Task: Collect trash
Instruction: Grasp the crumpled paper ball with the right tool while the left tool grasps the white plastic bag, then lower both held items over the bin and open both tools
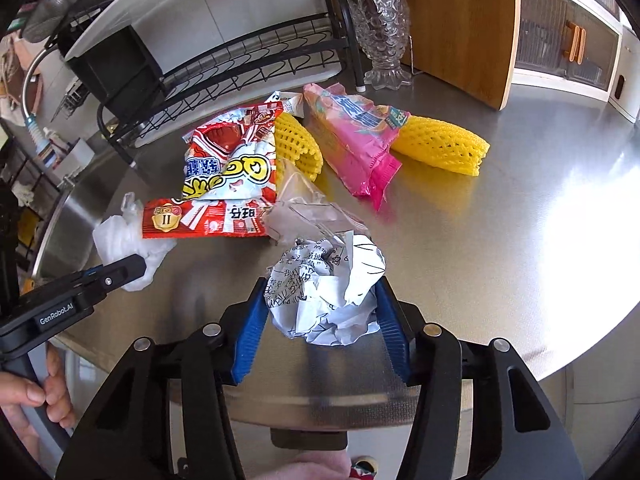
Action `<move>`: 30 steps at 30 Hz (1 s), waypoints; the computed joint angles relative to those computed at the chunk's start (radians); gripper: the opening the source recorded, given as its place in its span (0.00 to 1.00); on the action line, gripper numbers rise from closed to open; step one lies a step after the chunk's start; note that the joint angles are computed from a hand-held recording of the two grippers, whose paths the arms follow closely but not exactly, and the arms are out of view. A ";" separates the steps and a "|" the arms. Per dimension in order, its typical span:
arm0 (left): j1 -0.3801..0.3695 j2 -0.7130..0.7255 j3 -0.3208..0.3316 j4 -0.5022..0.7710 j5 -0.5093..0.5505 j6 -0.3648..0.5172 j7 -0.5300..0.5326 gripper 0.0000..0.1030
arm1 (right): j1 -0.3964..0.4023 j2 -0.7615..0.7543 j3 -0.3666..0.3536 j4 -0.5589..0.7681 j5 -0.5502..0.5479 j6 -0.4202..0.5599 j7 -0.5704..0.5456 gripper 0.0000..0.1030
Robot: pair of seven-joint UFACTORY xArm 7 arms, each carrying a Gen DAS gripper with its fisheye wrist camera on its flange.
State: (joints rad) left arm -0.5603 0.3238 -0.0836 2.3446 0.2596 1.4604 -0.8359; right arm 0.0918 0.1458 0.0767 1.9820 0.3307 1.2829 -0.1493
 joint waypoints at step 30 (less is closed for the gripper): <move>-0.012 -0.535 -0.286 -0.872 -0.034 -0.114 -0.531 0.23 | 0.057 -0.527 -0.081 -0.762 0.100 0.070 -0.192 0.53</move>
